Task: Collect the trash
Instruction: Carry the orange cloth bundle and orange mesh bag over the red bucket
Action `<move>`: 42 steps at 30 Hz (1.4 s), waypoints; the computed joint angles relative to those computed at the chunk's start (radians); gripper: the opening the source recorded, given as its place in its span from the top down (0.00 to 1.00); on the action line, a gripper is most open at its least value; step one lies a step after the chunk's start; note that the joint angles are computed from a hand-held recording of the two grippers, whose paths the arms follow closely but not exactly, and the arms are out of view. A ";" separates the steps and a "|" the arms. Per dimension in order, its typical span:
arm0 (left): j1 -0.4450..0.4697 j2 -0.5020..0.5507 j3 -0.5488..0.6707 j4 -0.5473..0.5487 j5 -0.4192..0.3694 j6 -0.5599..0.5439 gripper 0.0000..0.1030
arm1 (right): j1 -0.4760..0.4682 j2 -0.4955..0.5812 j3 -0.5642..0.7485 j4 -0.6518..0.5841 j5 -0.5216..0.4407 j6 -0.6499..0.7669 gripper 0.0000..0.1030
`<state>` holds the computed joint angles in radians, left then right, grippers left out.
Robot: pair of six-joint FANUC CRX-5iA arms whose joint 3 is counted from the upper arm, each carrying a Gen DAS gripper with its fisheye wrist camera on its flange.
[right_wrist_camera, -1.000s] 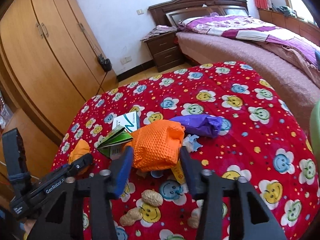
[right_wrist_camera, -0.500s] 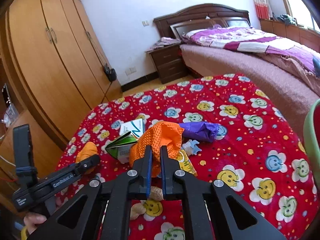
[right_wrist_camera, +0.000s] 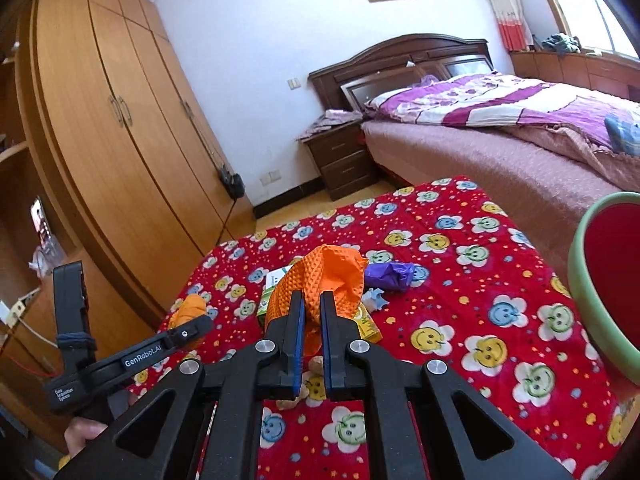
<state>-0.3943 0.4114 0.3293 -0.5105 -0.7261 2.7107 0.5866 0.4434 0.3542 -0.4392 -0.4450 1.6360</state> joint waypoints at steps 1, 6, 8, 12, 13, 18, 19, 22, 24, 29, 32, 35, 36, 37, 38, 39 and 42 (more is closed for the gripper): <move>-0.004 -0.004 -0.001 0.000 0.000 0.000 0.73 | -0.003 -0.008 -0.009 -0.007 0.003 0.004 0.93; -0.019 -0.023 -0.011 -0.003 0.007 0.006 0.73 | -0.016 -0.051 -0.059 -0.028 0.033 0.008 0.93; -0.026 -0.024 -0.006 -0.002 0.002 0.004 0.73 | -0.022 -0.069 -0.079 -0.038 0.044 0.010 0.93; -0.040 -0.029 0.000 -0.005 -0.004 0.002 0.73 | -0.037 -0.098 -0.112 -0.066 0.063 0.025 0.93; -0.044 -0.031 0.001 -0.007 -0.006 0.003 0.73 | -0.041 -0.108 -0.122 -0.074 0.070 0.028 0.93; -0.069 -0.028 0.025 -0.022 -0.022 -0.006 0.73 | -0.058 -0.140 -0.156 -0.106 0.092 0.049 0.93; -0.074 -0.027 0.029 -0.020 -0.022 -0.011 0.73 | -0.062 -0.146 -0.162 -0.113 0.096 0.053 0.93; -0.082 -0.024 0.041 -0.011 -0.019 -0.026 0.73 | -0.075 -0.173 -0.189 -0.141 0.109 0.069 0.93; -0.088 -0.019 0.052 -0.004 -0.020 -0.040 0.73 | -0.079 -0.186 -0.204 -0.144 0.117 0.065 0.93; -0.097 -0.005 0.076 0.028 -0.012 -0.080 0.73 | -0.104 -0.217 -0.233 -0.196 0.135 0.096 0.93; -0.103 0.010 0.097 0.047 -0.014 -0.108 0.73 | -0.119 -0.233 -0.250 -0.220 0.147 0.108 0.93; -0.107 0.025 0.116 0.069 -0.013 -0.134 0.73 | -0.135 -0.247 -0.267 -0.242 0.155 0.117 0.93; -0.108 0.033 0.125 0.081 -0.013 -0.148 0.73 | -0.139 -0.250 -0.270 -0.244 0.158 0.117 0.93; -0.108 0.038 0.131 0.088 -0.011 -0.158 0.73 | -0.145 -0.253 -0.274 -0.247 0.160 0.113 0.93; -0.110 0.044 0.139 0.095 -0.013 -0.168 0.73 | -0.152 -0.256 -0.276 -0.254 0.158 0.113 0.93; -0.111 0.052 0.150 0.101 -0.015 -0.177 0.73 | -0.161 -0.259 -0.279 -0.263 0.154 0.114 0.93; -0.116 0.080 0.184 0.124 -0.021 -0.213 0.73 | -0.176 -0.266 -0.289 -0.270 0.158 0.108 0.93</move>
<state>-0.5105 0.4911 0.5136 -0.3867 -0.7473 2.4981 0.4102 0.1773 0.0648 -0.7088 -0.2870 1.7442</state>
